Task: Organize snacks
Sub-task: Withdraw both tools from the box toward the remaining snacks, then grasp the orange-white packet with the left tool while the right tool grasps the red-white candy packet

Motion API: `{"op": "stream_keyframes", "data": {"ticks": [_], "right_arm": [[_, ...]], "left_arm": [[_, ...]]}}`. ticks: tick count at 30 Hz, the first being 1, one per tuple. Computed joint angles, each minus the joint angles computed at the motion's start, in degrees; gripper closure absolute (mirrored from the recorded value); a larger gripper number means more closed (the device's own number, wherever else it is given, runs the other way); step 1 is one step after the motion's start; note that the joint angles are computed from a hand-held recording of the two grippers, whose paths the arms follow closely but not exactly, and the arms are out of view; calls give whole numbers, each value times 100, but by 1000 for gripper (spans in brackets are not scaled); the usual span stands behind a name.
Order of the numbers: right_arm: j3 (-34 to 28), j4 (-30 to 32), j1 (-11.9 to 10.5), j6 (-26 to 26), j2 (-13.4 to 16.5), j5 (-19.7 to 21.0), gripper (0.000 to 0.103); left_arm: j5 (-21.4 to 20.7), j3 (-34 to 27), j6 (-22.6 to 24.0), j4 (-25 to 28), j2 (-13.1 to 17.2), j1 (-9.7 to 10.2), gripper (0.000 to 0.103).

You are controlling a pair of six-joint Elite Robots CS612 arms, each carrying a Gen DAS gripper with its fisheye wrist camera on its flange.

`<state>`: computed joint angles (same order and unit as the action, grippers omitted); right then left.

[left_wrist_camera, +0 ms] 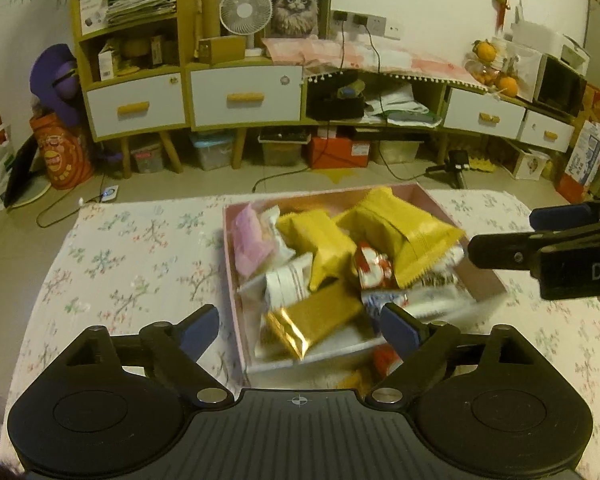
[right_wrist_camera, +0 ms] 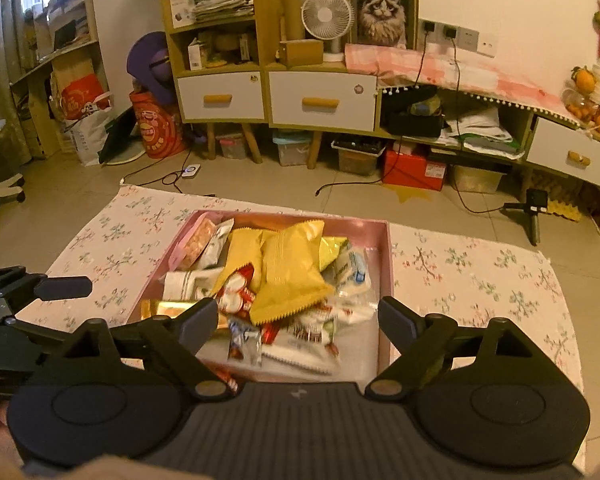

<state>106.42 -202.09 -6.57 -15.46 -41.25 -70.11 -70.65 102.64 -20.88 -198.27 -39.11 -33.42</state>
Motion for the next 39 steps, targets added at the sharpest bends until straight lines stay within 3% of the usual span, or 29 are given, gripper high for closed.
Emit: {"op": "stream_keyframes", "data": {"ticks": [14, 27, 33, 39], "right_arm": [[446, -366, -49, -117, -19, 75, 8], [609, -895, -72, -439, 314, 177, 0], [596, -790, -78, -770, 382, 270, 0], [404, -440, -42, -616, 406, 363, 1]], "left_arm": [[-74, 585, -78, -114, -168, -138, 7], [-41, 804, 94, -289, -4, -146, 4], [-59, 813, 169, -184, 107, -88, 3], [-208, 721, -52, -72, 189, -48, 3]]}}
